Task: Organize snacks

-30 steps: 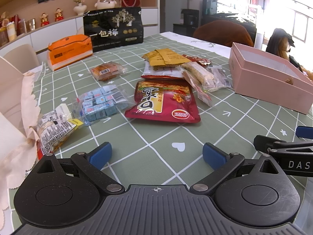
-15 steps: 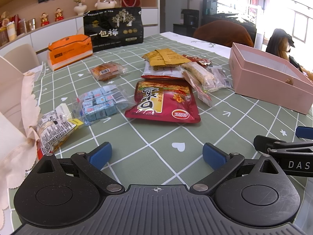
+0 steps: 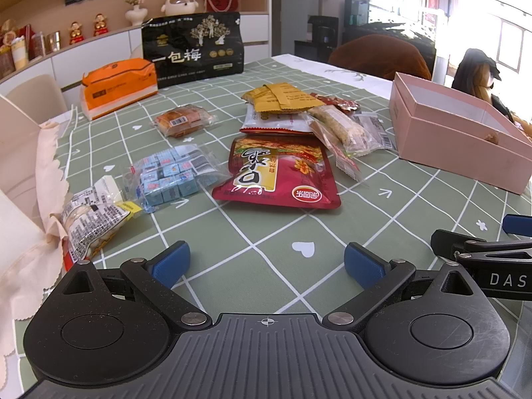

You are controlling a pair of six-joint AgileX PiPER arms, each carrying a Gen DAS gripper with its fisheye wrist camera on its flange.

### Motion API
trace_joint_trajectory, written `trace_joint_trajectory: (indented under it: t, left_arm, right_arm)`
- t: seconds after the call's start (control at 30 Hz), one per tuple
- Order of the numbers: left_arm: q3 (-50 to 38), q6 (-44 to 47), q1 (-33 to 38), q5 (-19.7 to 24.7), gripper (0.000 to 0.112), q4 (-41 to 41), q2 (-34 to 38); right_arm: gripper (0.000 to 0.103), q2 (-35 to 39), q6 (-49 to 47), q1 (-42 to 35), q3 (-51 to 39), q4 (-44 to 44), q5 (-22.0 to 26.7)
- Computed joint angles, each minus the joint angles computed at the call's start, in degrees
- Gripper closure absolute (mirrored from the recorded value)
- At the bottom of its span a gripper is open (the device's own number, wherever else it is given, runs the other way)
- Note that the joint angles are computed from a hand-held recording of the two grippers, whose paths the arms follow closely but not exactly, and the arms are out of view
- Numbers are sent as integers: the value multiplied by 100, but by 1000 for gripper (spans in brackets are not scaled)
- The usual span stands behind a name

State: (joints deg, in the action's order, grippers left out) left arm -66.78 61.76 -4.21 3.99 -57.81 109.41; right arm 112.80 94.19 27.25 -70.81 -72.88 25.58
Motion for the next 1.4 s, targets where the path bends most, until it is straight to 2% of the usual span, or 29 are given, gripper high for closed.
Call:
trace_joint_trajectory:
  t: [1.4]
  left_arm:
    - [5,109,0,-7,10,-106,-1]
  right_arm:
    - [0,-3,-6,-40,20,-64,-89]
